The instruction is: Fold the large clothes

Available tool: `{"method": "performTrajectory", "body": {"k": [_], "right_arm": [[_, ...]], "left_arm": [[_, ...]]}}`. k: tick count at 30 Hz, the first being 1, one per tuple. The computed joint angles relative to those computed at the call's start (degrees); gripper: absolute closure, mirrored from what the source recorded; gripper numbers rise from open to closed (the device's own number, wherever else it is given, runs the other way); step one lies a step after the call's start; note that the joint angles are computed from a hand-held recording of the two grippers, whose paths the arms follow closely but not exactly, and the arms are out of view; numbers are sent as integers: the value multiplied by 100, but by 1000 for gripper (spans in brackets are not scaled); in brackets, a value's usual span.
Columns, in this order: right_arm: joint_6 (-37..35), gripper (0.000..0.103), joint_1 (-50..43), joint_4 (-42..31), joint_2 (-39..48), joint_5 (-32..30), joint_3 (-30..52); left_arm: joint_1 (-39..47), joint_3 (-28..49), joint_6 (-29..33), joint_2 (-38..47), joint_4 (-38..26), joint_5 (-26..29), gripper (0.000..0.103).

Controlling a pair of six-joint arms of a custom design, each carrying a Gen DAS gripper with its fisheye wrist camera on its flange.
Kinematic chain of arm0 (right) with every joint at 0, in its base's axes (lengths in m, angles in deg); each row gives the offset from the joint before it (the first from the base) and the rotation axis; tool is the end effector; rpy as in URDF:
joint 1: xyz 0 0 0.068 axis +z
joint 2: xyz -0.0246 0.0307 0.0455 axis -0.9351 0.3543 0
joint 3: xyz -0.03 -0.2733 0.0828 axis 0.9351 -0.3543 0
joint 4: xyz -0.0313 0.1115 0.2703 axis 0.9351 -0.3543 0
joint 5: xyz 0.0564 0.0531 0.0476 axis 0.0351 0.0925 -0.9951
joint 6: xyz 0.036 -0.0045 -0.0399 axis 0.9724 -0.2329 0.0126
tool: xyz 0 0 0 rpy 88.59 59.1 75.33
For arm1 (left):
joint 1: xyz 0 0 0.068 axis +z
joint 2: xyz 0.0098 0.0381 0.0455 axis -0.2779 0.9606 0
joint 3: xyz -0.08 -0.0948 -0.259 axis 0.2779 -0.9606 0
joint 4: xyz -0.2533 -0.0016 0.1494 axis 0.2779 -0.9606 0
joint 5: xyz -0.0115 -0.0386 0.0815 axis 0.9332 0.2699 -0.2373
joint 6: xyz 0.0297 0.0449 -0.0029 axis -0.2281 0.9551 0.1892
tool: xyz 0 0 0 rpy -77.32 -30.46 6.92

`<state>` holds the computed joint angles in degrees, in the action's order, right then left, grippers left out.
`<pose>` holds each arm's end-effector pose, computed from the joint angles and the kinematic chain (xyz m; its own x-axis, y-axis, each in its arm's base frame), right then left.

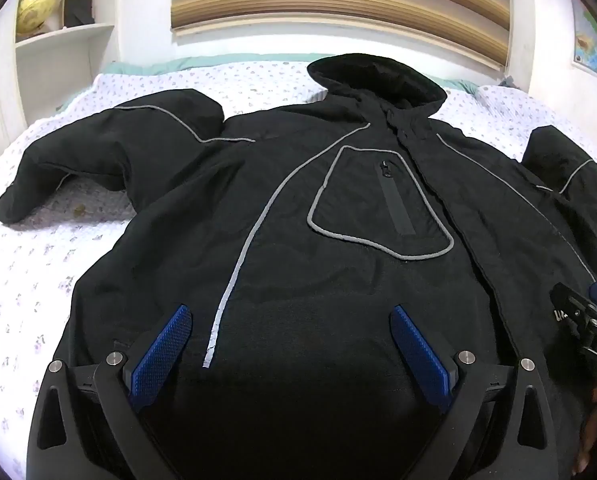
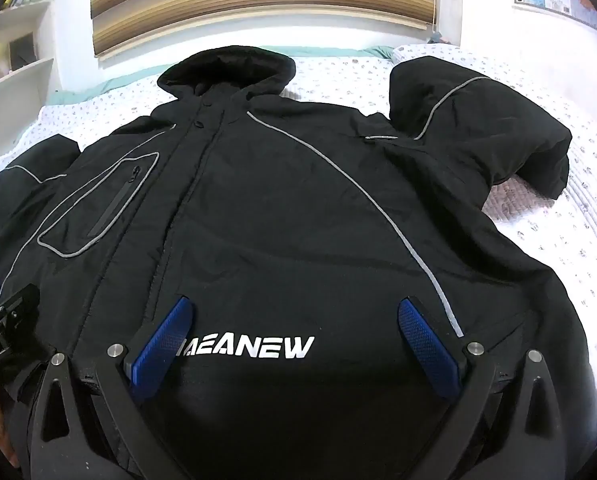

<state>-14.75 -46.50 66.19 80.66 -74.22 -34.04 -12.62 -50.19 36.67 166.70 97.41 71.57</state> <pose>0.3203 0.1286 0.1177 -0.6681 -0.0845 -0.7392 -0.1640 0.9858 0.0355 0.2450 0.0195 0.0486 -0.6539 -0.1854 -0.7335 -0.2502 0.9679 -0.0216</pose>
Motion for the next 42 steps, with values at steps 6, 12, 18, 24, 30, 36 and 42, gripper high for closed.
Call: {"method": "performTrajectory", "body": {"k": [6, 12, 18, 24, 30, 36, 42], "right_arm": [[10, 0, 30, -27, 49, 29, 55], [-7, 0, 25, 56, 118, 30, 48], [11, 0, 46, 58, 141, 55, 70], [12, 0, 50, 47, 146, 66, 78], [-3, 0, 65, 23, 102, 143, 52], [-156, 0, 404, 39, 191, 1027, 75], [-170, 0, 1108, -1270, -804, 1812, 339]], "left_arm": [[-8, -1, -7, 4, -1, -9, 3], [3, -1, 0, -7, -10, 2, 3], [0, 6, 1, -23, -38, -4, 3], [16, -4, 15, -12, -16, 6, 3], [28, -8, 19, -20, -36, 21, 3], [108, 111, 74, -16, -398, 148, 3], [1079, 73, 701, -1402, -2182, 2000, 2]]}}
